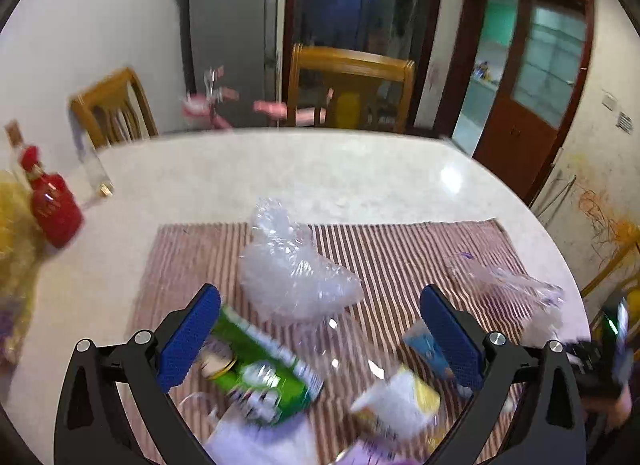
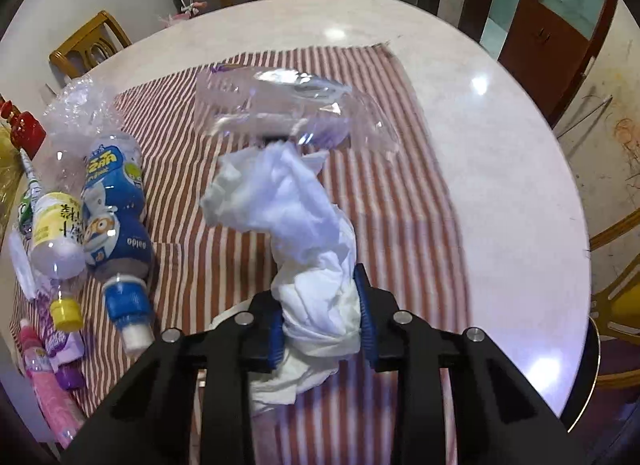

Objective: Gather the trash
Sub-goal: 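Grasp the crumpled white tissue with the right tool while the left tool grasps a plastic bag, then carry both items to the black bin and release them inside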

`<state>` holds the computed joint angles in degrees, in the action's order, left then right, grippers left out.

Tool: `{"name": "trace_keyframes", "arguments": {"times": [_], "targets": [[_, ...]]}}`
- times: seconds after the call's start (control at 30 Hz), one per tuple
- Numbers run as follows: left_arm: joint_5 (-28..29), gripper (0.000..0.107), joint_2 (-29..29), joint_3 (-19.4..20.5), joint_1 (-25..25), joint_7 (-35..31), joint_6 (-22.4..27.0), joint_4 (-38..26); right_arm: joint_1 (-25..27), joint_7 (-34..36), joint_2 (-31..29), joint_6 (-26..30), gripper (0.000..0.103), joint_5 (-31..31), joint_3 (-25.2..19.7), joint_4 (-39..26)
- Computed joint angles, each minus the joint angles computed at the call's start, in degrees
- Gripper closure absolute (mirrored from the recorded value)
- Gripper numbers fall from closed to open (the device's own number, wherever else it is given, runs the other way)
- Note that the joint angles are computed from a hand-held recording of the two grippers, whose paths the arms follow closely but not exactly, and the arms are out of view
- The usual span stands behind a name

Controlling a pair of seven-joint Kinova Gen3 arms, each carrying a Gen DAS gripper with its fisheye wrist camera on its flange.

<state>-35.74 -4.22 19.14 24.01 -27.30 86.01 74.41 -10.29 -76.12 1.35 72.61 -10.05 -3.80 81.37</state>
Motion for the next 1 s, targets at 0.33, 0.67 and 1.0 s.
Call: {"name": "trace_keyframes", "arguments": {"times": [0.33, 0.67, 1.0], "targets": [[12.05, 0.01, 13.01, -11.98, -5.19, -8.5, 5.56, -8.66, 4.82, 6.55, -3.63, 4.83, 0.072, -6.11, 3.79, -1.54], [12.4, 0.085, 9.82, -13.06, -4.68, -6.8, -0.04, -3.95, 6.35, 8.79, -4.33, 5.54, 0.072, -11.88, 4.7, -3.53], [-2.97, 0.085, 4.24, -4.5, 0.95, -1.8, 1.52, -8.74, 7.5, 10.26, -4.88, 4.42, 0.072, -19.49, 6.29, -4.93]]}}
